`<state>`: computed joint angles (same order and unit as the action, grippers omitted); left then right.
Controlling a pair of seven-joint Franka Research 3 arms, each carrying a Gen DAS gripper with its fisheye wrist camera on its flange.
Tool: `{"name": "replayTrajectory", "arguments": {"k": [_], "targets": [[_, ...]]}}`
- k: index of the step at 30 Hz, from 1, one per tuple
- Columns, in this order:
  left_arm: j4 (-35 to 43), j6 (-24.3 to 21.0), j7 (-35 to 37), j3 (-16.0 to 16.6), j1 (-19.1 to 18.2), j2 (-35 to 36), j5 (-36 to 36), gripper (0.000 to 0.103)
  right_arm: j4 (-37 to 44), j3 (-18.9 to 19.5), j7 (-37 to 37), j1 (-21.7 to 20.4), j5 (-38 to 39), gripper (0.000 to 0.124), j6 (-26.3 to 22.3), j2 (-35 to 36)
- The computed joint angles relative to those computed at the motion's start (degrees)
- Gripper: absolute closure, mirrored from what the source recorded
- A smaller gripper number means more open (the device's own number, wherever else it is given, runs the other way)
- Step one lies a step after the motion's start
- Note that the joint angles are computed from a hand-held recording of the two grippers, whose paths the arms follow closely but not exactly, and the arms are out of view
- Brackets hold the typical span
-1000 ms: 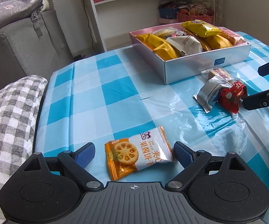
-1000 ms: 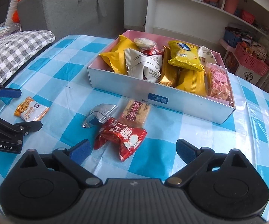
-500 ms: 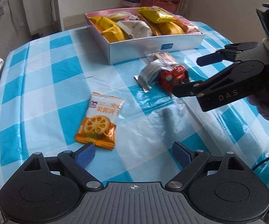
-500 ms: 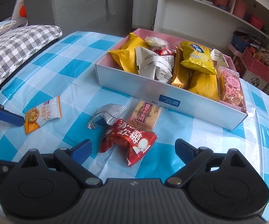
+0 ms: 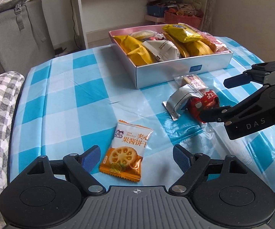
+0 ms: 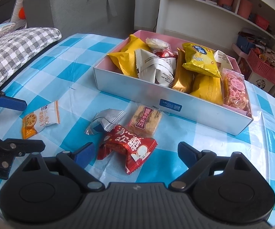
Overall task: Organize snacks
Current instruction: 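Grasp the red wrapped snack with the right tool while the left tool grasps the orange biscuit packet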
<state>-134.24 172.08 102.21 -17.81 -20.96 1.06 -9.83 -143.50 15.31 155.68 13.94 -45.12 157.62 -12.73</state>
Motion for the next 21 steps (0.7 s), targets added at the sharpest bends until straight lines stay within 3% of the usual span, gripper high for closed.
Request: {"name": "replayTrajectory", "arguments": {"k": [3, 9, 12, 21], "targets": [[1.07, -1.14, -11.47, 1.45, -0.3, 1.33, 12.7, 0.034, 0.07, -0.43, 0.33, -0.13, 0.47, 0.036, 0.79, 0.65], [1.11, -0.57, -13.78, 0.52, 0.48, 1.39, 14.86, 0.052, -0.04, -0.77, 1.59, -0.53, 0.19, 0.046, 3.17, 1.56], [1.39, -1.22, -16.38, 0.59, 0.35, 1.28, 16.59, 0.061, 0.18, -1.07, -0.7, 0.19, 1.56, 0.057, 3.27, 2.04], [2.62, -3.89, -25.48, 0.96, -0.03, 1.22, 22.41, 0.065, 1.16, -1.18, -4.73, 1.96, 1.46, 0.076, 0.61, 1.92]]}}
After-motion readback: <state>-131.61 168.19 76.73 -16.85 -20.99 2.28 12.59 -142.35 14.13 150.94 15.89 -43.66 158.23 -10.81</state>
